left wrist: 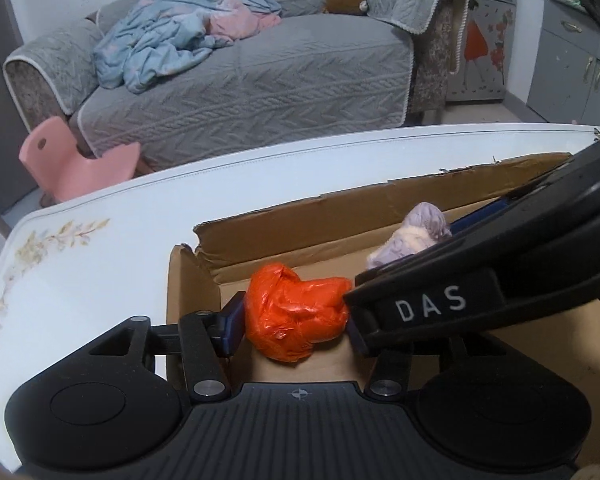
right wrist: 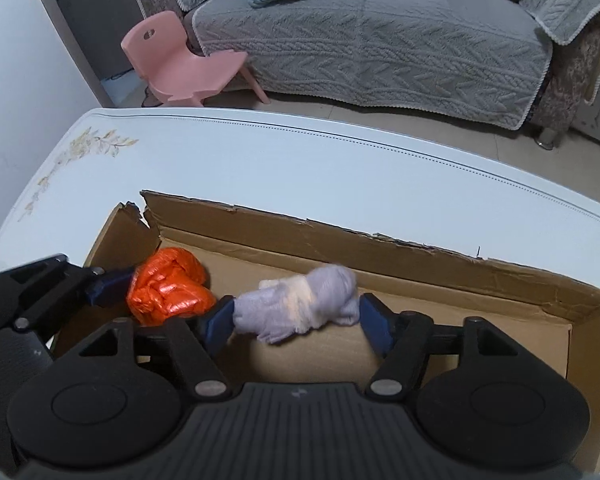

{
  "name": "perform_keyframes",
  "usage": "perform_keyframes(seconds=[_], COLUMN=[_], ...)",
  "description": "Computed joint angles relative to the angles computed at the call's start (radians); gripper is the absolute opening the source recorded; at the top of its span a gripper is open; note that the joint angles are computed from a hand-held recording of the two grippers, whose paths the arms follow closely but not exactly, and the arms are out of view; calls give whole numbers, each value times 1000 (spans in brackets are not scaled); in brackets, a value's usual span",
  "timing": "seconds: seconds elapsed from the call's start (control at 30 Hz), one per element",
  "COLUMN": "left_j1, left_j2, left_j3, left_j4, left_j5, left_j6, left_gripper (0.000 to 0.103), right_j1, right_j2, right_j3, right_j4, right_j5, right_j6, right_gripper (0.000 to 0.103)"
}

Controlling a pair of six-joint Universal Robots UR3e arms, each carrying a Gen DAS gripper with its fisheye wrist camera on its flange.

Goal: Organize objects
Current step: 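Carry the orange bundle with the left tool while the right tool carries the lilac sock into the box, then grasp the white towel bundle with the left tool while the right tool grasps the bubble-wrapped lilac bundle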

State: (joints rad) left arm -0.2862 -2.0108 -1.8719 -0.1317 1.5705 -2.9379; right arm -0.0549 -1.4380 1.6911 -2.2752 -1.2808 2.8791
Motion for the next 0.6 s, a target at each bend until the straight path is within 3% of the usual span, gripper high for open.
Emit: perform_keyframes(seconds=[0.07, 0.13, 0.2, 0.37, 0.5, 0.6], left_j1=[14, 25, 31, 54, 72, 121], left_j2=[24, 54, 89, 232, 364, 521], left_j3=[-10, -26, -47, -138, -244, -363], left_j4=[-12, -13, -15, -106, -218, -265], left_j5=[-18, -33, -43, -95, -130, -179], left_j6=[-9, -10, -27, -31, 21, 27], left_gripper=[69, 78, 85, 84, 82, 80], right_j1=[-13, -31, -45, -114, -235, -396], right_j2=[-28, -52, -69, -193, -397, -616], right_j3=[15, 24, 27, 75, 197, 289], right_j4=[3, 12, 21, 122, 274, 431], right_j5=[12, 27, 35, 46, 29, 75], right_j6=[8, 10, 6, -75, -240, -412], right_gripper=[78, 93, 97, 99, 102, 102])
